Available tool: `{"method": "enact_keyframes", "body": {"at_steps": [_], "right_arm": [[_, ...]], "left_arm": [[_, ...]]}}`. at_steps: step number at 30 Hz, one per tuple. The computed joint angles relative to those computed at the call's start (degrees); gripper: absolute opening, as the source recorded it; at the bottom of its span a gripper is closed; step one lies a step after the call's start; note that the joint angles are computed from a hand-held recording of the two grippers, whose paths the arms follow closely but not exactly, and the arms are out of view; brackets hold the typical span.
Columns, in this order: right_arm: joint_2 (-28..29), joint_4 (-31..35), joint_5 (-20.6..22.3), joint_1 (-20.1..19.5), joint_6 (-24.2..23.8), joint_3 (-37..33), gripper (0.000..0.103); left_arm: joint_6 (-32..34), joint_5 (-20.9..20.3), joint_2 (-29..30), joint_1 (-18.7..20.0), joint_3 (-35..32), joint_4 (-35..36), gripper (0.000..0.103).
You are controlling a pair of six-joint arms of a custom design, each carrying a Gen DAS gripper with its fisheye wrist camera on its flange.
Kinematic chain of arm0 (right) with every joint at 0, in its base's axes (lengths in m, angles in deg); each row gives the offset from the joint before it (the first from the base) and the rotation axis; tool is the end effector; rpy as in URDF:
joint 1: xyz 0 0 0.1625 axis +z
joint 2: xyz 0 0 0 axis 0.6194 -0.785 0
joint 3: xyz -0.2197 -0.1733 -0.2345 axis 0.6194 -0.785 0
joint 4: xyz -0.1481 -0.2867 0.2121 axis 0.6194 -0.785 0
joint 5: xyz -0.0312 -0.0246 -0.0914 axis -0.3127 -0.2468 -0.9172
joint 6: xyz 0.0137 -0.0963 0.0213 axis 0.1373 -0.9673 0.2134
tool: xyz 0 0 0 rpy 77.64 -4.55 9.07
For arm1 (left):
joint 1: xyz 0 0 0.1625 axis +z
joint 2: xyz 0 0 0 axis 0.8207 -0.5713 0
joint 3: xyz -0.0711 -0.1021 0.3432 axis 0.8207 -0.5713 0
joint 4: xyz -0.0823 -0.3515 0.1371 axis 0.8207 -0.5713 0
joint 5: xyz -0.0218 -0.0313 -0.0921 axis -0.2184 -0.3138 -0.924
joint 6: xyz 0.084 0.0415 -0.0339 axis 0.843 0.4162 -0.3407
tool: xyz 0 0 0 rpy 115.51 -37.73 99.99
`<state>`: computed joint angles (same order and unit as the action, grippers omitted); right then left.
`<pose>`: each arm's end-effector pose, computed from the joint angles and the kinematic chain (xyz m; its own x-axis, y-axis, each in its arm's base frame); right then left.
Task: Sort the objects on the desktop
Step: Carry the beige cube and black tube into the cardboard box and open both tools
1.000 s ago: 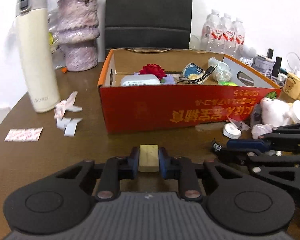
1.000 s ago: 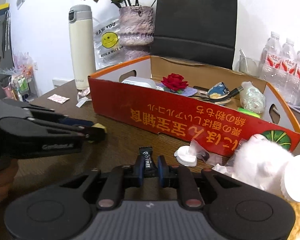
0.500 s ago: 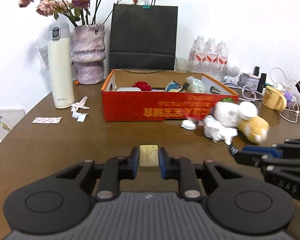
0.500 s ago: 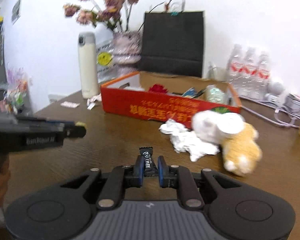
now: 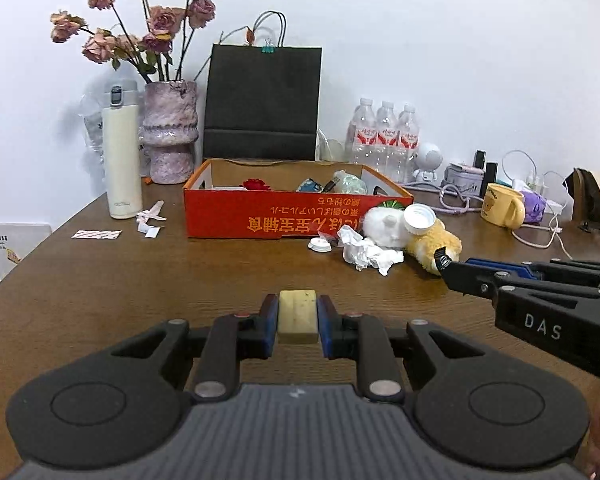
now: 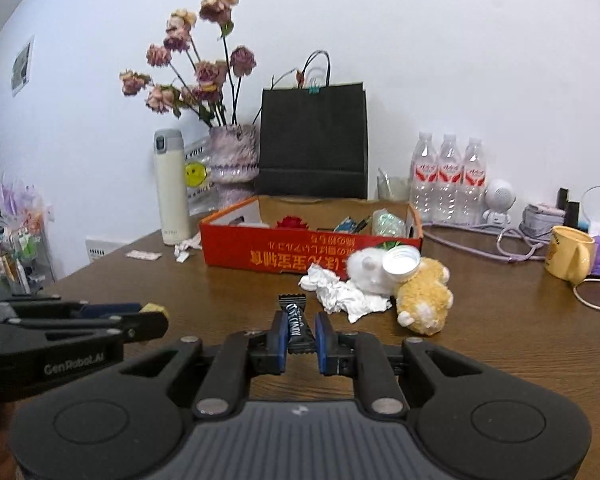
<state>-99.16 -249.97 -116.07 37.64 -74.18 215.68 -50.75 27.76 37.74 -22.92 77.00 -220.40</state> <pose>0.0485 -0.3994 0.1713 -0.7160 -0.1951 0.6703 -0.6885 0.3564 -0.6316 -0.2293 -0.3983 0.0120 -0.7286 0.2225 -0.6478 0.6717 0.4177 -0.6119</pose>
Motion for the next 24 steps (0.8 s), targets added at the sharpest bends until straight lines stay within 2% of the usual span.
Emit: {"method": "enact_keyframes", "body": {"at_steps": [5, 9, 11, 16, 18, 20, 23, 24], "right_arm": [[0.0, -1.9, 0.8, -0.2, -1.5, 0.6, 0.013], [-1.2, 1.2, 0.0, 0.5, -0.6, -1.9, 0.013], [-2.2, 4.7, -0.4, 1.2, 0.4, -4.7, 0.013], [-2.8, 17.3, -2.5, 3.9, 4.2, -16.7, 0.013], [-1.3, 21.6, -4.2, 5.3, 3.7, -22.6, 0.013], [0.4, 26.4, -6.0, 6.5, 3.0, -29.0, 0.013], [3.6, 38.5, -9.1, 8.0, 4.0, -40.4, 0.013], [5.5, 43.6, -11.5, 8.8, 4.3, -45.3, 0.013]], "left_arm": [[0.5, 0.8, 0.1, -0.1, -0.6, -1.8, 0.022], [0.3, -4.9, -2.7, 3.7, -3.3, 1.4, 0.021], [2.9, -6.9, -3.1, 5.9, -6.9, 2.9, 0.021], [10.4, -13.6, -1.1, 11.2, -20.7, 7.8, 0.021], [11.2, -17.4, -0.3, 13.6, -26.6, 12.2, 0.021], [11.7, -19.9, 1.1, 15.8, -33.7, 18.8, 0.021], [11.9, -20.8, 5.4, 18.6, -47.1, 30.6, 0.021], [11.7, -20.6, 7.1, 19.3, -51.5, 33.9, 0.021]]}}
